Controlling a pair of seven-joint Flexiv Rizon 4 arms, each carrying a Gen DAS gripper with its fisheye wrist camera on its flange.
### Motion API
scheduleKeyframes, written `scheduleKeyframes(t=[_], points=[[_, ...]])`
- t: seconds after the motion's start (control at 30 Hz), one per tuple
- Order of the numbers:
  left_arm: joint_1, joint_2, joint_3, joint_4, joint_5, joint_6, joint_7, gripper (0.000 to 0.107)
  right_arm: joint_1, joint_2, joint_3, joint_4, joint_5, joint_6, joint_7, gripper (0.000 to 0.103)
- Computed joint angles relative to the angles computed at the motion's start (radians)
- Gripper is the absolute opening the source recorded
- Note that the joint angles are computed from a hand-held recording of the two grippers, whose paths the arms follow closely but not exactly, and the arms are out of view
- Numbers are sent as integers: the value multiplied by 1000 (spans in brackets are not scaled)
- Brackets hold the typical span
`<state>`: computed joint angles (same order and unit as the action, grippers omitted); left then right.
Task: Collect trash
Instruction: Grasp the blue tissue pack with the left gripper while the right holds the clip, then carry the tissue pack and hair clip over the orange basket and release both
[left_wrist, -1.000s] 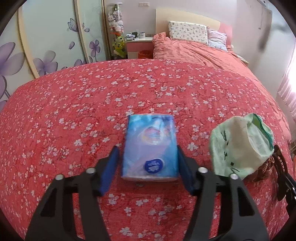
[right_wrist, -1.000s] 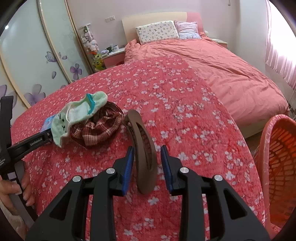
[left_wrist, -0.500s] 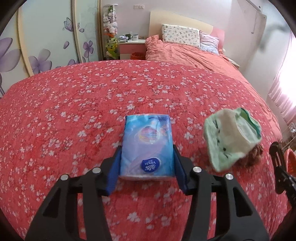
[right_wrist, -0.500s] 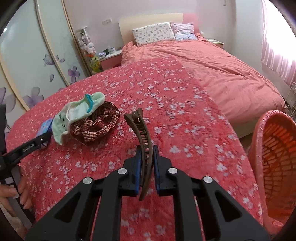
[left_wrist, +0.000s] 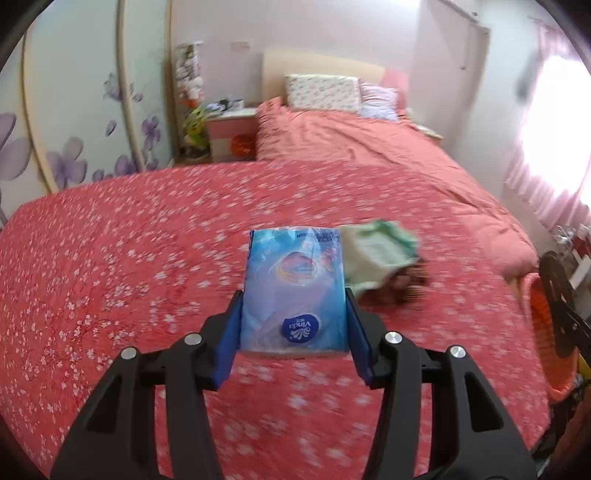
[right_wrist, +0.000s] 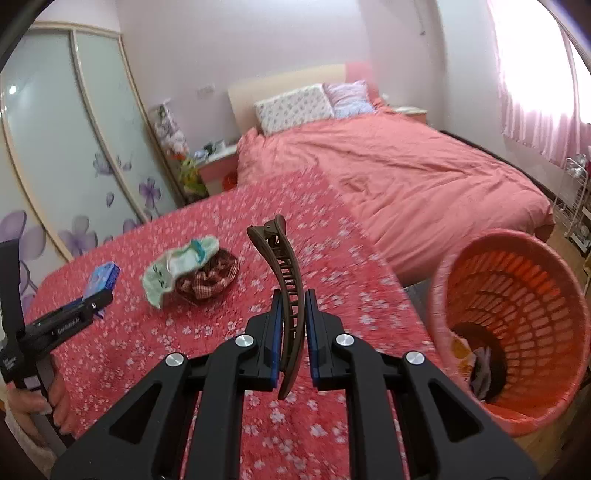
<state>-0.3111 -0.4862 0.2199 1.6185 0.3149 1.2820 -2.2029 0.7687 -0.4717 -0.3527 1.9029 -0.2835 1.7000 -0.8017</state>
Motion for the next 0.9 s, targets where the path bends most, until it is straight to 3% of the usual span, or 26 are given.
scheduleKeyframes(t=[0.1,0.23,0.53,0.7,0.9], points=[[-17,23,-24,6,4,21,20,51,132,28,-161,72,40,57,9,12],[-41,25,-65,-10,-12,38,54,51,261,49,-308,138,128,100,-30,12],[-87,-25,-167,-76,-128,82,201,51,426,66,-514,224,323,150,-128,12],[-107,-83,-220,-135,-209,94,299,51,426,63,-540,236,414,161,-175,12],[-142,-167,-261,-222,-290,85,401,51,353,79,-490,252,496,185,-238,12]])
